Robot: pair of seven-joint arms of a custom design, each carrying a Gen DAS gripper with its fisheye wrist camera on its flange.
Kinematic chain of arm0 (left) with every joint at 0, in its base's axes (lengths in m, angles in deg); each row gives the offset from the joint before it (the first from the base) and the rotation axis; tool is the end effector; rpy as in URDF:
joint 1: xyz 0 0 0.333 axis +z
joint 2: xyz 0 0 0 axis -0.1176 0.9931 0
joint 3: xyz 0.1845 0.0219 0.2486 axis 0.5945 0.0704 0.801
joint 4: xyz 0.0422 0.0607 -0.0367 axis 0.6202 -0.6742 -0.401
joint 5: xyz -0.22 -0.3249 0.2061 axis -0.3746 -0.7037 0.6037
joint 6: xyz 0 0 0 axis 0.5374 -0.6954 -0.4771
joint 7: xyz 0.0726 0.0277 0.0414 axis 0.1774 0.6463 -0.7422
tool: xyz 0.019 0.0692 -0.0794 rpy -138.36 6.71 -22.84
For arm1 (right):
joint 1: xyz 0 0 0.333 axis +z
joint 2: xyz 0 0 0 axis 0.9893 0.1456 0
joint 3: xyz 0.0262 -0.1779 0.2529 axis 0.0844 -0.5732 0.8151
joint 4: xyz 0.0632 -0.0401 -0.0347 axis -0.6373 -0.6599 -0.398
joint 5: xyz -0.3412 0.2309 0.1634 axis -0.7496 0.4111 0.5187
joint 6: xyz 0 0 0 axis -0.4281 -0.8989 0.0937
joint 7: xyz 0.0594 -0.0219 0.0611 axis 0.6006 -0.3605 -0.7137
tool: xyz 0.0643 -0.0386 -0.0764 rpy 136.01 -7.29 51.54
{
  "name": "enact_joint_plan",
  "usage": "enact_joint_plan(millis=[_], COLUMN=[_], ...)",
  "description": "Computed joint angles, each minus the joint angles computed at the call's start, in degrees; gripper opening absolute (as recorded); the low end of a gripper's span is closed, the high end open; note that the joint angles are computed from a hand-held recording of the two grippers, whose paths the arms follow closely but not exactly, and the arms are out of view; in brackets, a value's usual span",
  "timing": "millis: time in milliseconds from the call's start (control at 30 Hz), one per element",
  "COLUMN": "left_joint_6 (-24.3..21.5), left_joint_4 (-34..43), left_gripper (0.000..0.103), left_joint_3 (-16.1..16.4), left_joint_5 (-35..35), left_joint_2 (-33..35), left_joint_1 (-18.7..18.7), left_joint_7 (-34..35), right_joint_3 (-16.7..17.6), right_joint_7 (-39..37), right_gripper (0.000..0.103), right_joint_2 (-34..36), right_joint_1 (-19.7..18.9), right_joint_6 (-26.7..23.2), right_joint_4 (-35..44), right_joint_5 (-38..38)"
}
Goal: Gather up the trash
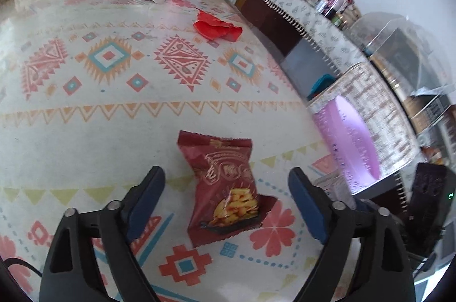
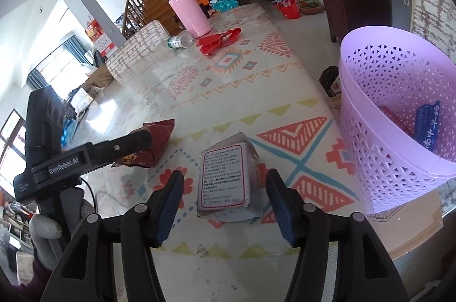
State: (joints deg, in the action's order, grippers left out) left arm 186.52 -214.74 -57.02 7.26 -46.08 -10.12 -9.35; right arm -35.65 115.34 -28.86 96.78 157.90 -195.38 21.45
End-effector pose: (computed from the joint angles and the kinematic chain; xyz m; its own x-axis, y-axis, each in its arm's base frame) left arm 0.5353 -0.1806 0.4345 0.2428 -0.8571 0.4544 -0.6977 -0.4797 -0.5321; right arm 0.6119 0.2499 0.4296 0.5780 -0.6941 -0.4290 -0.7576 -0.2612 -0.5982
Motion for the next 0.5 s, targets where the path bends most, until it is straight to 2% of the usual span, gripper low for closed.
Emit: enact_joint_plan(millis=[33,100,167,267,367,500], left_joint_6=[1.3,2.1,2.1,1.6,1.0,-0.4], left_joint_4=[-0.3,-0.1,0.4,0.9,1.5,2.9], left_gripper=[0.095,0.098,0.102,0.103,0.103,0.103], left_joint_3=[1.9,3.4,3.7,2.2,2.9,2.3], left_joint_5=[-3.8,-8.1,-10.1,-8.8,-10.8,-8.6], left_joint_2=[0.2,0.7,1.1,1.4,1.7,2.6], left_joint_1=[-2.3,-4.3,-4.9,-3.4,-4.1,-2.8], left_joint_7=[3.4,7.7,10.4,9.7,11.6,10.0], right_joint_3=[0.0,0.1,0.1,0.1,0.1,0.1], right_joint_7=[-0.1,-0.3,-1.4,-2.4,-1.5,-1.0], right_gripper=[0.064,0.067,0.078,0.082,0.082,0.082], right_joint_2=[0.0,0.0,0.1,-0.2,-0.5,-0.8], right_joint_1=[0.0,-0.1,-0.4,-0.3,0.5,0.9], right_joint_6=[0.0,-0.3,-1.7,-2.2,-0.5,0.4], right_joint_4=[0.0,0.0,0.2,0.0,-0.5,-0.8], right_joint_5=[0.2,0.9,2.6,3.3,1.7,0.3])
